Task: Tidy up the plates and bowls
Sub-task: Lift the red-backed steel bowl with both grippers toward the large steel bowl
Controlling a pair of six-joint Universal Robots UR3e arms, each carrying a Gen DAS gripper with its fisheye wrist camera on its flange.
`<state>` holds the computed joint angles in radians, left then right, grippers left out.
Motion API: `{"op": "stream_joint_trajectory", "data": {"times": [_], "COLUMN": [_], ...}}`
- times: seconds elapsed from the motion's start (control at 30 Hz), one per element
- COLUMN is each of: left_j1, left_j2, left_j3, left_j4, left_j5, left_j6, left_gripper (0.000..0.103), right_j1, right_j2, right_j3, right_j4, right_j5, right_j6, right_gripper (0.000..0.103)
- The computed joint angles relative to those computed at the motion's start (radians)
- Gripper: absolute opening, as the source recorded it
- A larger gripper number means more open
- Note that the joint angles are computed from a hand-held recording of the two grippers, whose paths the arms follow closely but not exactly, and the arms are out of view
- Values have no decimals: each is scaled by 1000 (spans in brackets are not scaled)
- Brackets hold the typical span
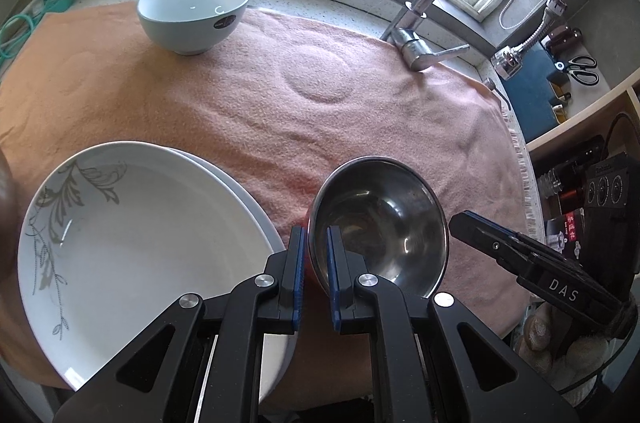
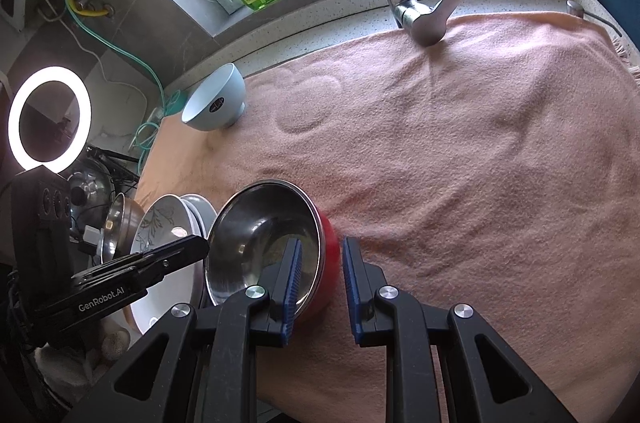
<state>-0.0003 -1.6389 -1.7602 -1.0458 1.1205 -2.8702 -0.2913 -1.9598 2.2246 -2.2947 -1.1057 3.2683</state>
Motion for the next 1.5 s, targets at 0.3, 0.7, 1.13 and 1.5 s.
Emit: {"op": "stream_joint_trajectory", "data": {"times": [0.3, 0.7, 1.13, 1.5], "left_j1": [-7, -14, -10, 11], "left_j2": [-28, -48, -50, -28], "left_j3": [16, 35, 27, 22], "left_j4": [-20, -45, -29, -47], "left_j5": [4, 1, -8, -43], "left_j6": [23, 38, 35, 36], "left_gripper": [9, 9, 9, 9], "right_j1": [22, 27, 22, 26], "right_j2": [39, 65, 60, 49], "right_j3": [2, 6, 15, 7], "right_j4": [-34, -42, -40, -36], "right_j5": [-14, -7, 6, -5], "right_j6": [23, 35, 53, 81], "right_gripper": [19, 13, 7, 7]}}
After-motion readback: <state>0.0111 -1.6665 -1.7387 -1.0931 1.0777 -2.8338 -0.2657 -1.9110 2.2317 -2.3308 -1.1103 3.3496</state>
